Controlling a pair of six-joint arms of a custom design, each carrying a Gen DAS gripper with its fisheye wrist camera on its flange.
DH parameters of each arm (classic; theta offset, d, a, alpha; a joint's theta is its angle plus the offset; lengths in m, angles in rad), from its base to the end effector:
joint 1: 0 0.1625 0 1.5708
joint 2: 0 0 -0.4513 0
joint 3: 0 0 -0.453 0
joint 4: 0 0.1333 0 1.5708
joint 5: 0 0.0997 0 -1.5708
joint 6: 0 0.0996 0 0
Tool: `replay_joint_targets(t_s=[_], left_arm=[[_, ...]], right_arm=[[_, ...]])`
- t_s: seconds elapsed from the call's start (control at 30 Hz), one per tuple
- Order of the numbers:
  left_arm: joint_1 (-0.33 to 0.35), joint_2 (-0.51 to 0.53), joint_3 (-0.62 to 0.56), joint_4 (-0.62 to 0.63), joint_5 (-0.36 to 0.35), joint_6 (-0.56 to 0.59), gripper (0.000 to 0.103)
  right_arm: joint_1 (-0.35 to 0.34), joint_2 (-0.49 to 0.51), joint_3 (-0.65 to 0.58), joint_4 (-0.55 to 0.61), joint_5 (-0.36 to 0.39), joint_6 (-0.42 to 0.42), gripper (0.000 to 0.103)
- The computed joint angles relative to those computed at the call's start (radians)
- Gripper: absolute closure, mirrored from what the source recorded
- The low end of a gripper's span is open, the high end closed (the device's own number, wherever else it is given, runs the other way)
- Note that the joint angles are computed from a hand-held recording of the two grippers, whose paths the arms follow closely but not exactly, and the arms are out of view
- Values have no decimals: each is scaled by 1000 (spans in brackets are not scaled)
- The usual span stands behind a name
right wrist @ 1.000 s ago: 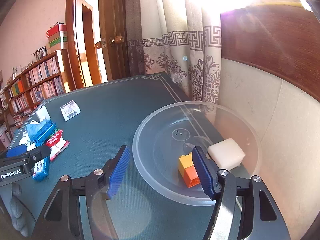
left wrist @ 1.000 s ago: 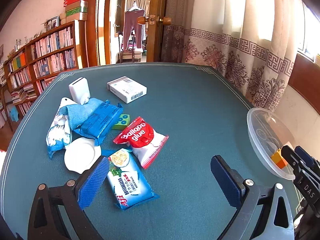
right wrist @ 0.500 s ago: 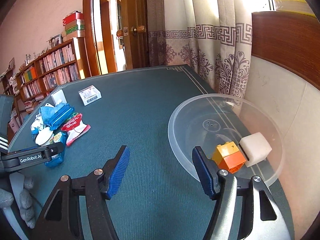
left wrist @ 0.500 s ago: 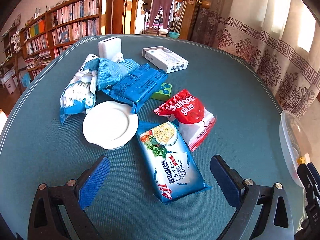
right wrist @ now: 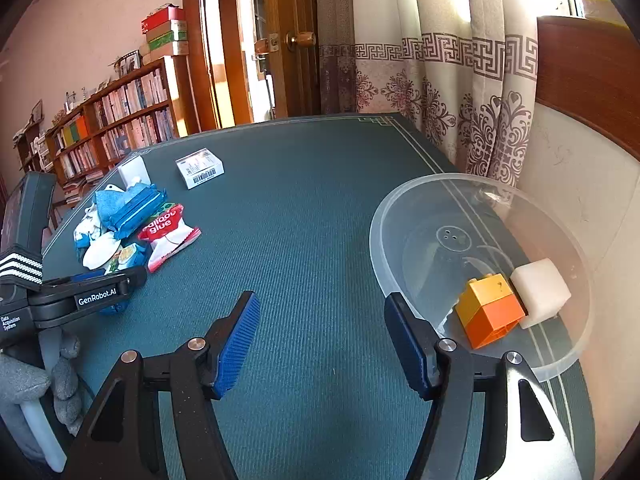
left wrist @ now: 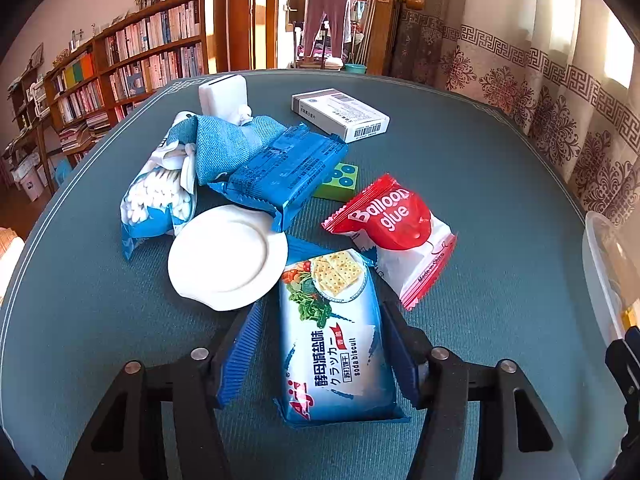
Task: Organize objects
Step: 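Move the left gripper back to the pile and grasp the blue cracker packet, then grasp the red Balloon glue packet with the right gripper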
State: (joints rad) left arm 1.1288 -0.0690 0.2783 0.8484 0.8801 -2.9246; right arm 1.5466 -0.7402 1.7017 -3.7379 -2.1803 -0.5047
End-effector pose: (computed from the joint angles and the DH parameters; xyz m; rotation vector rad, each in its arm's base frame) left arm -0.1832 -0.8472 -0.0163 0.5664 2.3615 -0.7279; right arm 0.0592 -0.7060 0.1593 0.0555 -2.0524 1.1681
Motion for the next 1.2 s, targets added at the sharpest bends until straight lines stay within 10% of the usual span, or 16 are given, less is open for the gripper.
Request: replay_joint_targets(t_s=[0.6,1.2], left_arm=[[-14,-231,440,-353,-31,102,60],[-7,-304,562,-493,-22,76,61]], right_arm=[[11,15,-180,484,180,62,37],[15,194,-496,763,261,-1,37]])
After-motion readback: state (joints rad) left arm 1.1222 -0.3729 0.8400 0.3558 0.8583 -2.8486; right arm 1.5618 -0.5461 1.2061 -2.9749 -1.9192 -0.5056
